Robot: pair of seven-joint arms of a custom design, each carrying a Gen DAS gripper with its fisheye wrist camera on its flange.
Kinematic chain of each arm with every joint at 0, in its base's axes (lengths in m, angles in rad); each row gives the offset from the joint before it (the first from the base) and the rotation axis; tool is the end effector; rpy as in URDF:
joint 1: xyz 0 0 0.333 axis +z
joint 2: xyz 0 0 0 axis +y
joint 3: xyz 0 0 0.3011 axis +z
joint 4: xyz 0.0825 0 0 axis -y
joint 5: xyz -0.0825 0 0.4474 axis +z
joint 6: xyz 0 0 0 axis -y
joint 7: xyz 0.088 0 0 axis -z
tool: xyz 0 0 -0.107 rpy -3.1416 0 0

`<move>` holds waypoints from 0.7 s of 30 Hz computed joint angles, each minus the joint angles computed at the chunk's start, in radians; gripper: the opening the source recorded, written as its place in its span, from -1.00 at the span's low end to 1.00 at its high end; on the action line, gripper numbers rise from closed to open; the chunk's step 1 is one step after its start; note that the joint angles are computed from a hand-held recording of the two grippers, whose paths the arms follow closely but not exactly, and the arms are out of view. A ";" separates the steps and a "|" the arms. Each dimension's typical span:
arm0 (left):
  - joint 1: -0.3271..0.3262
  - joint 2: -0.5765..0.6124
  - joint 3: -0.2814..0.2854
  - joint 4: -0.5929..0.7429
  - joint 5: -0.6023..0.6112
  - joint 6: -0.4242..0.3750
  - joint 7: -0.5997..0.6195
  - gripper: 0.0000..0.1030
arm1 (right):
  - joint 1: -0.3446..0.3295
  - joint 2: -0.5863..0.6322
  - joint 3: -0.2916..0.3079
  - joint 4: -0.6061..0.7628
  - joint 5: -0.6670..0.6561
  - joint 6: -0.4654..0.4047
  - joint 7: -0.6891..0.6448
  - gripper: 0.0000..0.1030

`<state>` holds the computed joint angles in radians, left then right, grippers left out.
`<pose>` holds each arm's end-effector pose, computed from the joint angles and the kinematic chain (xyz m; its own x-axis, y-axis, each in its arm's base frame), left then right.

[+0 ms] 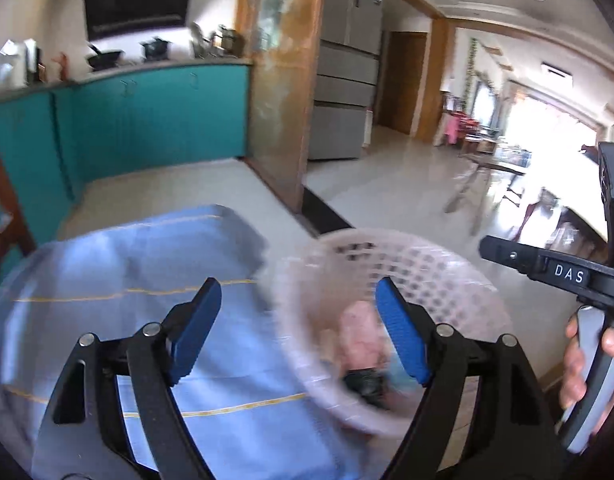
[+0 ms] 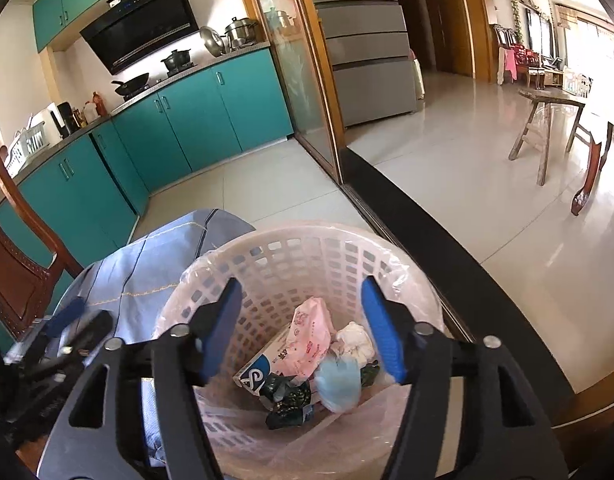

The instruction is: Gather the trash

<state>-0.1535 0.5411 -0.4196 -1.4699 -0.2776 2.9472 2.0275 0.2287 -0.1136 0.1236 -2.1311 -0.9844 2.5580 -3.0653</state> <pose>0.7161 -0.3557 0.4623 -0.6145 -0.7843 0.0853 -0.4638 0.2716 -0.8433 0.5724 0.2248 0.4696 -0.4527 -0.8627 -0.2254 -0.4923 0.4526 -0.7435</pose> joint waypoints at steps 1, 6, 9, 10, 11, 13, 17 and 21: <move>0.008 -0.020 0.004 -0.022 -0.002 0.017 -0.001 0.61 | 0.001 0.005 0.000 0.005 0.005 0.002 -0.008 0.33; 0.048 -0.129 0.026 -0.168 0.006 0.202 -0.022 0.77 | 0.031 0.051 0.010 0.057 0.000 -0.038 -0.022 0.56; 0.006 -0.203 0.115 -0.267 0.044 0.323 -0.103 0.85 | 0.070 0.063 0.029 0.082 -0.123 -0.114 0.059 0.56; 0.034 -0.230 0.095 -0.309 0.051 0.372 -0.116 0.88 | 0.088 0.060 0.042 0.087 -0.203 -0.146 0.111 0.57; 0.067 -0.254 0.071 -0.346 0.067 0.406 -0.133 0.92 | 0.109 0.058 0.058 0.090 -0.285 -0.194 0.156 0.60; 0.171 -0.313 -0.007 -0.451 0.154 0.510 -0.211 0.94 | 0.155 0.054 0.089 0.089 -0.405 -0.298 0.213 0.85; 0.246 -0.436 -0.018 -0.630 0.293 0.611 -0.374 0.94 | 0.256 0.051 0.149 0.052 -0.581 -0.502 0.295 0.94; 0.238 -0.514 0.033 -0.740 0.343 0.711 -0.478 0.94 | 0.342 0.092 0.168 0.055 -0.648 -0.628 0.295 0.94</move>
<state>0.0849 0.0272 -0.3867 -2.2102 0.0652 3.6581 1.5499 0.5708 -0.0214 0.2913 -2.0758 -1.6321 1.9301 -2.7701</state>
